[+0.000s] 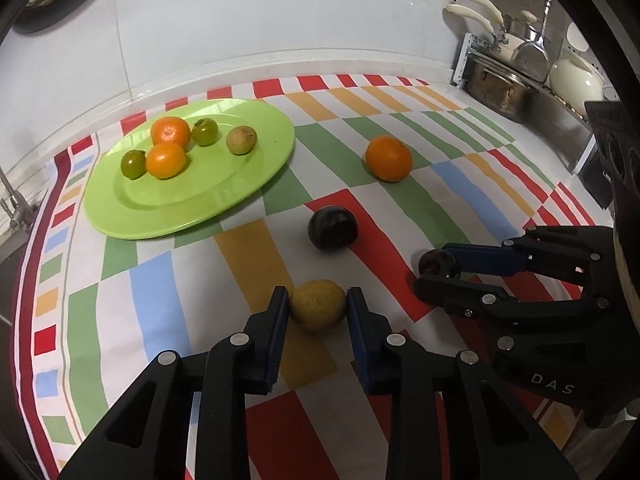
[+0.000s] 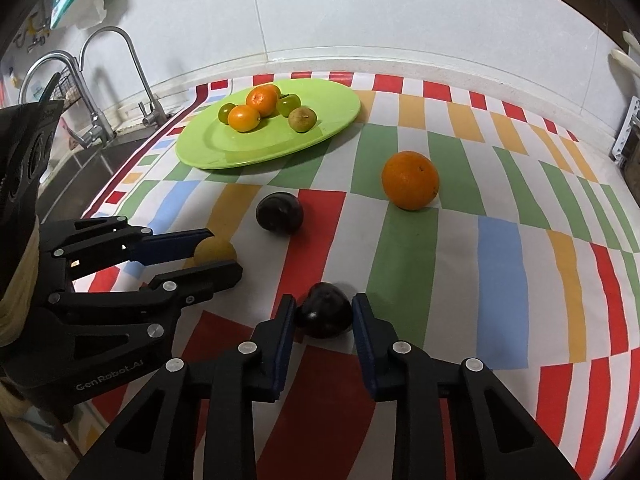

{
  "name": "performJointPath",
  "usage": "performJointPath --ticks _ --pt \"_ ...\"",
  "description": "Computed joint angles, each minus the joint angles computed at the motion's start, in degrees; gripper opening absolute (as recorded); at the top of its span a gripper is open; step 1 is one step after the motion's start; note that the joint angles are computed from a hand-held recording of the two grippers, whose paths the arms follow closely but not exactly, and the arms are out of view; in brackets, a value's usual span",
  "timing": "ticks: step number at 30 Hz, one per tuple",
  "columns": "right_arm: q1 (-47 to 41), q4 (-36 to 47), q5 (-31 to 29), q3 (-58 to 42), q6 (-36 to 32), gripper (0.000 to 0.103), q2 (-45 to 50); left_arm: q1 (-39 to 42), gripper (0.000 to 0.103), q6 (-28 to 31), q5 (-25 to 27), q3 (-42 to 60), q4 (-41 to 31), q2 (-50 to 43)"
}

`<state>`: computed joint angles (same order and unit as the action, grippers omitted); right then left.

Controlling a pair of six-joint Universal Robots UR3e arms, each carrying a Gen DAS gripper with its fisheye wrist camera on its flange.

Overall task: Organize fruits
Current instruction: 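Grasp a yellow plum with the left tool while the right tool grasps a dark plum, then carry the yellow plum and dark plum onto the green plate and open both tools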

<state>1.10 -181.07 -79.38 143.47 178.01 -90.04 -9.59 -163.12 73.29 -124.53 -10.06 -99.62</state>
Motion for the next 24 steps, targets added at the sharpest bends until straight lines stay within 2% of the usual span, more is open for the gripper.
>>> performJointPath --ticks 13,16,24 --pt "1.44 1.73 -0.3 0.44 1.79 0.03 -6.25 1.21 0.029 -2.49 1.54 -3.72 -2.25 9.64" --pt "1.86 2.45 -0.24 0.11 2.57 0.03 -8.57 0.98 0.03 -3.16 3.78 -4.17 -2.44 12.18" --pt "2.75 5.43 0.58 -2.05 2.9 0.03 -13.95 4.02 0.029 -3.99 1.03 -5.11 -5.69 19.83"
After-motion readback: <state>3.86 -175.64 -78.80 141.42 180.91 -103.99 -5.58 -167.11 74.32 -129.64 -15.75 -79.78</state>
